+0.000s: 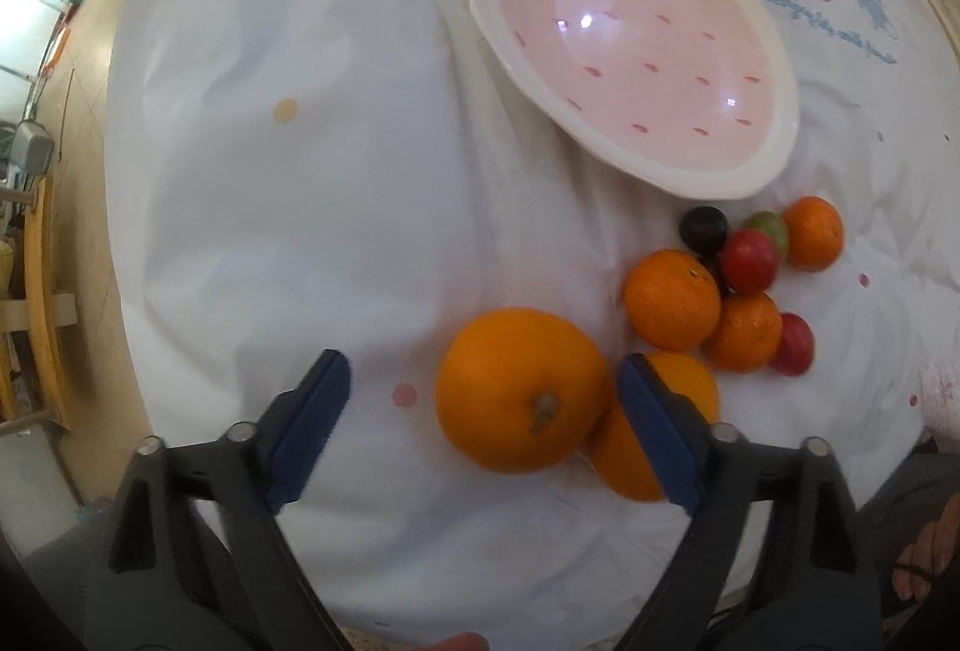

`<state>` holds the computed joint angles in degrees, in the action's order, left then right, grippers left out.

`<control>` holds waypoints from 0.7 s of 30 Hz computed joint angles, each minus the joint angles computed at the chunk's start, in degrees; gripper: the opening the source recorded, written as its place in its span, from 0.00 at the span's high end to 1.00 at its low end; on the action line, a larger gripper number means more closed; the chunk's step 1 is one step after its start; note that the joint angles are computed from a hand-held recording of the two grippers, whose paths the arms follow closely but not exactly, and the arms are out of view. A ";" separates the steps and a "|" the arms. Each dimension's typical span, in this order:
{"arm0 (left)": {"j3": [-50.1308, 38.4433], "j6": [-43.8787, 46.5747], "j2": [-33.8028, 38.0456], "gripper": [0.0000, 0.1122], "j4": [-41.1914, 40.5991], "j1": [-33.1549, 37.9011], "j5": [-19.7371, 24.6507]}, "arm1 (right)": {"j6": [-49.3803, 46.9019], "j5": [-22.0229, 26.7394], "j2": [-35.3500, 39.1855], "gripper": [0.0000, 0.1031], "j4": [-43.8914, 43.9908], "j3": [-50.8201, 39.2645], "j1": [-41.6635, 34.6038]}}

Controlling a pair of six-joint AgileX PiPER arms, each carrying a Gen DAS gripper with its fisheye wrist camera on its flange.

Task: Organize fruits
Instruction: 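Reach the left tool to the large orange and close on it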

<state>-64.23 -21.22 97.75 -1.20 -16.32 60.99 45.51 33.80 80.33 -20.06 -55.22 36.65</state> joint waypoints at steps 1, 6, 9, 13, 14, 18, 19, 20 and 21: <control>0.07 0.43 0.43 0.25 -0.86 0.54 -0.25 | -0.38 -0.02 0.16 0.00 0.43 -0.10 -0.12; 1.10 0.94 1.31 0.25 -1.14 -0.13 -1.56 | -0.60 0.15 0.53 0.00 0.64 -0.44 -0.16; 2.89 1.39 0.85 0.25 -2.33 -0.28 -2.25 | -0.74 0.35 0.90 0.00 0.61 -0.71 -0.09; 3.73 5.51 1.45 0.28 -7.45 3.92 -2.72 | -0.22 0.35 1.17 0.00 -0.14 -0.78 0.29; 4.43 6.02 1.34 0.28 -7.99 4.48 -3.23 | -0.05 0.38 1.32 0.00 -0.42 -0.80 0.45; 5.93 8.48 1.06 0.36 -10.85 6.06 -4.25 | 0.63 0.87 1.69 0.00 -1.33 -0.79 1.14; 7.19 11.41 1.11 0.46 -14.51 7.84 -5.07 | 0.67 0.92 1.78 0.00 -1.35 -0.80 1.14; 8.73 12.95 0.95 0.47 -16.53 8.89 -5.96 | 0.66 1.00 1.82 0.00 -1.31 -0.86 1.17; 9.28 12.81 0.61 0.47 -16.30 8.76 -6.58 | 0.65 1.01 1.92 0.00 -1.30 -0.92 1.19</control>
<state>-54.95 -8.41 98.37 -17.50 -7.56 54.41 46.16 34.81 82.24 -21.37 -56.14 37.84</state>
